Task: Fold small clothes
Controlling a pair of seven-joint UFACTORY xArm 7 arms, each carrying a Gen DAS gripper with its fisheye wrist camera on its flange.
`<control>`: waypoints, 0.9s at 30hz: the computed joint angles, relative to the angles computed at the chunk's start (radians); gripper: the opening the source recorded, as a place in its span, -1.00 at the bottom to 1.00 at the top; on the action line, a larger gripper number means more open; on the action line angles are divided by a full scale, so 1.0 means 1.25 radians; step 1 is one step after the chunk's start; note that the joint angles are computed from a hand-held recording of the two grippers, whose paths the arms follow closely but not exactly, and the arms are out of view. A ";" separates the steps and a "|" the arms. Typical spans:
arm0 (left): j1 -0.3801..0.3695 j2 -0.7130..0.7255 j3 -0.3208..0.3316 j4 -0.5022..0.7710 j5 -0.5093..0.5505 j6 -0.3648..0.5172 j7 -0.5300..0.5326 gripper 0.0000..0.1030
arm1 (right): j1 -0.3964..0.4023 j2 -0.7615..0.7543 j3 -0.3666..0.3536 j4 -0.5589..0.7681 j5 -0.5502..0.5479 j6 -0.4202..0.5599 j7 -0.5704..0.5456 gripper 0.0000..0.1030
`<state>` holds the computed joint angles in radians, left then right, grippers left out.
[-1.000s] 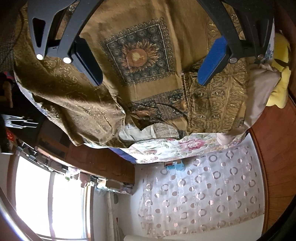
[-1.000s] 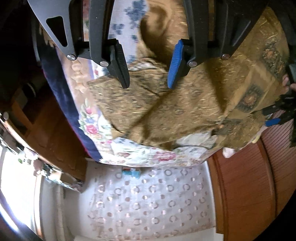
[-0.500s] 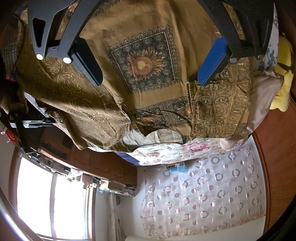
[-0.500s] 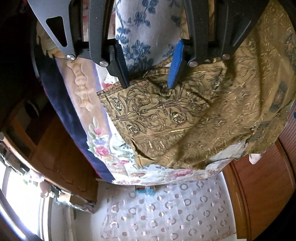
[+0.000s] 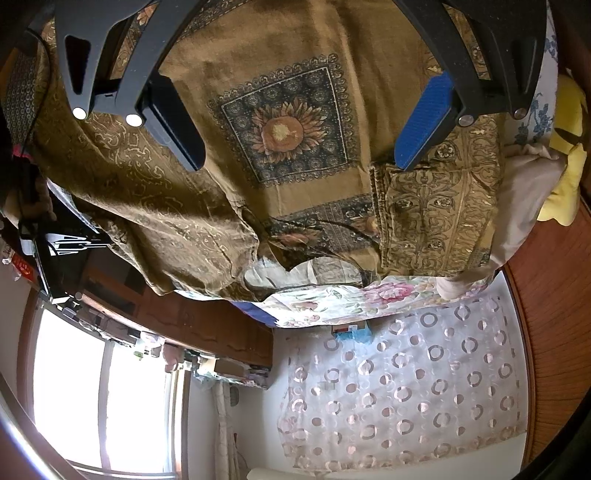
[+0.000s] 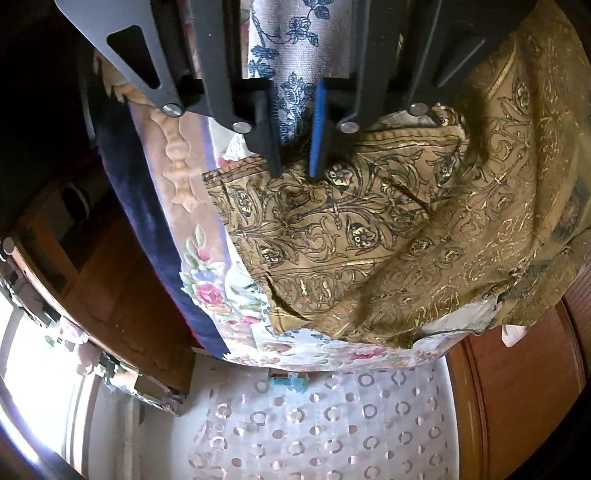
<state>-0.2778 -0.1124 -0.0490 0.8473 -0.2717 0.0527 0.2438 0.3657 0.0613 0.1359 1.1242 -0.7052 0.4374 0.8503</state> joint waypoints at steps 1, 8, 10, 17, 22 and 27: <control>0.002 0.000 0.000 0.001 0.002 0.002 -0.002 0.99 | -0.001 0.000 0.000 0.000 0.003 -0.001 -0.008 -0.84; 0.003 -0.006 0.006 0.000 -0.005 0.005 0.003 0.99 | -0.004 -0.021 -0.003 0.003 -0.072 -0.056 0.062 -0.88; 0.003 -0.007 0.007 0.000 -0.006 0.003 0.003 0.99 | -0.001 -0.022 0.005 0.022 -0.096 -0.052 0.071 -0.88; 0.008 -0.010 0.008 -0.004 0.002 -0.004 -0.006 0.99 | 0.035 0.028 0.022 0.132 -0.098 -0.029 0.003 -0.88; 0.009 -0.016 0.015 -0.008 0.003 -0.005 -0.009 0.99 | 0.086 0.098 0.010 0.221 -0.079 -0.009 -0.068 -0.87; 0.010 -0.021 0.020 -0.017 0.005 -0.010 -0.011 0.99 | 0.107 0.137 -0.009 0.261 0.005 -0.037 -0.160 -0.87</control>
<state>-0.2649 -0.1391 -0.0237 0.8266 -0.2651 0.0400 0.2298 0.5000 0.2330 0.1253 1.4504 -0.6992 0.3909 0.6505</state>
